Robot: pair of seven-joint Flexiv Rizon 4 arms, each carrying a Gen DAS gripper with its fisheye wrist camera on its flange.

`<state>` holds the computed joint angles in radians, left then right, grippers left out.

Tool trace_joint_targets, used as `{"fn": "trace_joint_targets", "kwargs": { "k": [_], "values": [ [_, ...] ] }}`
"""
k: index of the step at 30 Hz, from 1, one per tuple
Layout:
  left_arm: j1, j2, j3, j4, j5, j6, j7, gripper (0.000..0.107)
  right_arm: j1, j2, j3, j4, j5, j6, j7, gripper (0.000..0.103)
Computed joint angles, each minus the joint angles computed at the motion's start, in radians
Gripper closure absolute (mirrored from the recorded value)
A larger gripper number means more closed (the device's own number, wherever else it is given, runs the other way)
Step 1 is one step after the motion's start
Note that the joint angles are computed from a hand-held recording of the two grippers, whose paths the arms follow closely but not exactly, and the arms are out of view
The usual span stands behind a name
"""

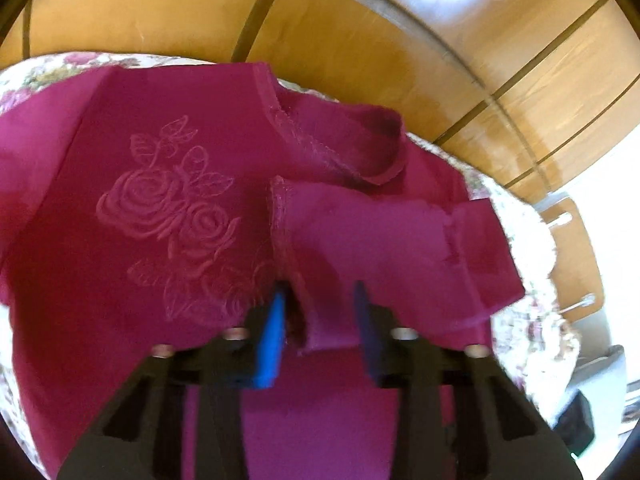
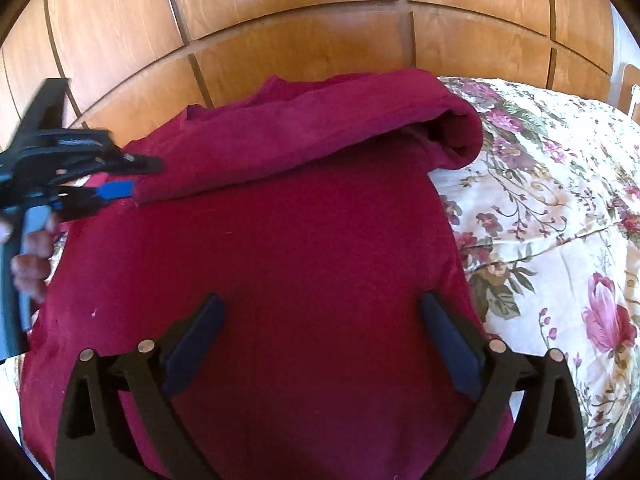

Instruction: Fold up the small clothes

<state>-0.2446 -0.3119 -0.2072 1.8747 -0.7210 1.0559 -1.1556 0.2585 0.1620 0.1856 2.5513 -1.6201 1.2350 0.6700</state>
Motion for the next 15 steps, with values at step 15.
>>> {"fn": "trace_joint_targets", "kwargs": {
  "k": [15],
  "values": [
    [-0.020, 0.063, 0.071, -0.008, -0.019, 0.236, 0.132, 0.102, 0.000, -0.002, -0.003, 0.000, -0.014, 0.005, 0.006, 0.002]
  ]
}}
